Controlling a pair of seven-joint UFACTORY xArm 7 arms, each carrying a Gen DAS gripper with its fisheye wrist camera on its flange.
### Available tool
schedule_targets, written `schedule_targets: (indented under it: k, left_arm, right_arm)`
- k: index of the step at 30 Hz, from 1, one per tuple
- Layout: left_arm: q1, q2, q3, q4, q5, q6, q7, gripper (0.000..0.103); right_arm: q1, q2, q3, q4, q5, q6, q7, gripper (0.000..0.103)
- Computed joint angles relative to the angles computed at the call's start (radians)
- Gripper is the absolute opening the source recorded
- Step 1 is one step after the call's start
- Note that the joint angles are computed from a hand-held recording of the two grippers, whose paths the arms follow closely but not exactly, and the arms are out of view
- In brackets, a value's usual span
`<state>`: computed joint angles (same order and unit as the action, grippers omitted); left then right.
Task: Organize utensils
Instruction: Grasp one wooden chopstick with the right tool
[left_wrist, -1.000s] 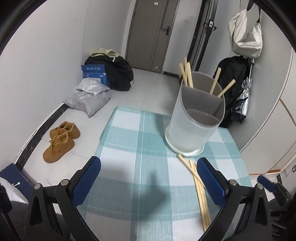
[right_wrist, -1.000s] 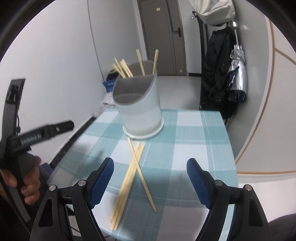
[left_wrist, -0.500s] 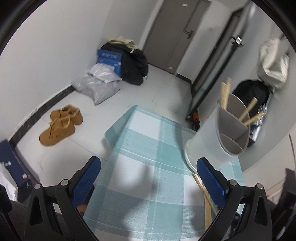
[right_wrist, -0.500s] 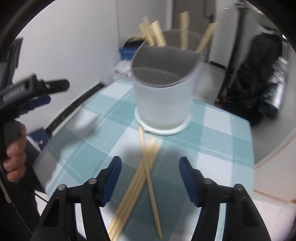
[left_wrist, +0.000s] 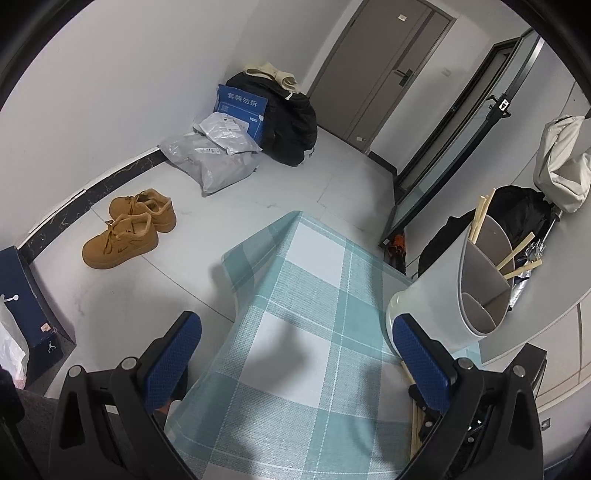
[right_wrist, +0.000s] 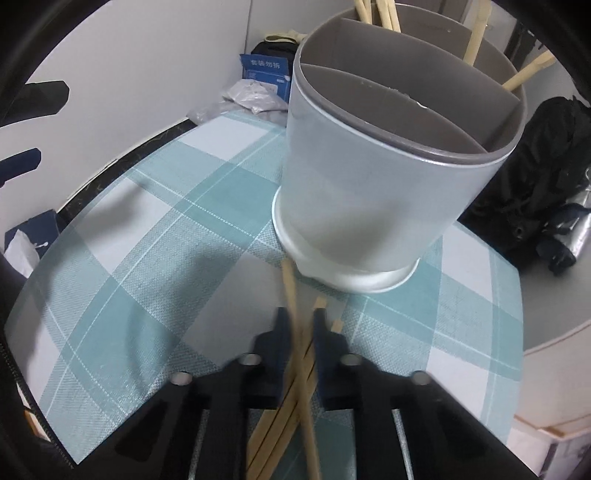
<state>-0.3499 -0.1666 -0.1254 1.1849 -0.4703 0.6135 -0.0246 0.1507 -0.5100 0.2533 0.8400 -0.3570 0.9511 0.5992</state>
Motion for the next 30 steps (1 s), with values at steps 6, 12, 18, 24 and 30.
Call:
schedule_targets:
  k: [6, 12, 18, 24, 30]
  left_arm:
    - [0.001, 0.001, 0.002, -0.001, -0.001, -0.002, 0.015, 0.102]
    - [-0.002, 0.003, 0.0, 0.003, -0.009, 0.014, 0.019, 0.102]
    - [-0.013, -0.006, -0.006, -0.002, -0.009, 0.022, 0.034, 0.102]
    - [-0.019, -0.012, -0.014, -0.007, 0.014, 0.03, 0.026, 0.102]
    - [-0.021, -0.01, -0.02, -0.005, 0.047, 0.041, 0.015, 0.102]
  right_arm:
    - [0.007, -0.092, -0.031, -0.048, 0.08, -0.009, 0.017, 0.003]
    - [-0.021, -0.251, -0.03, -0.099, 0.138, 0.021, 0.085, 0.003]
    - [-0.025, -0.355, -0.052, -0.165, 0.224, 0.07, 0.115, 0.003]
    - [-0.001, -0.406, -0.074, -0.187, 0.3, 0.144, 0.087, 0.007]
    - [-0.013, -0.334, -0.07, -0.151, 0.278, 0.162, 0.015, 0.023]
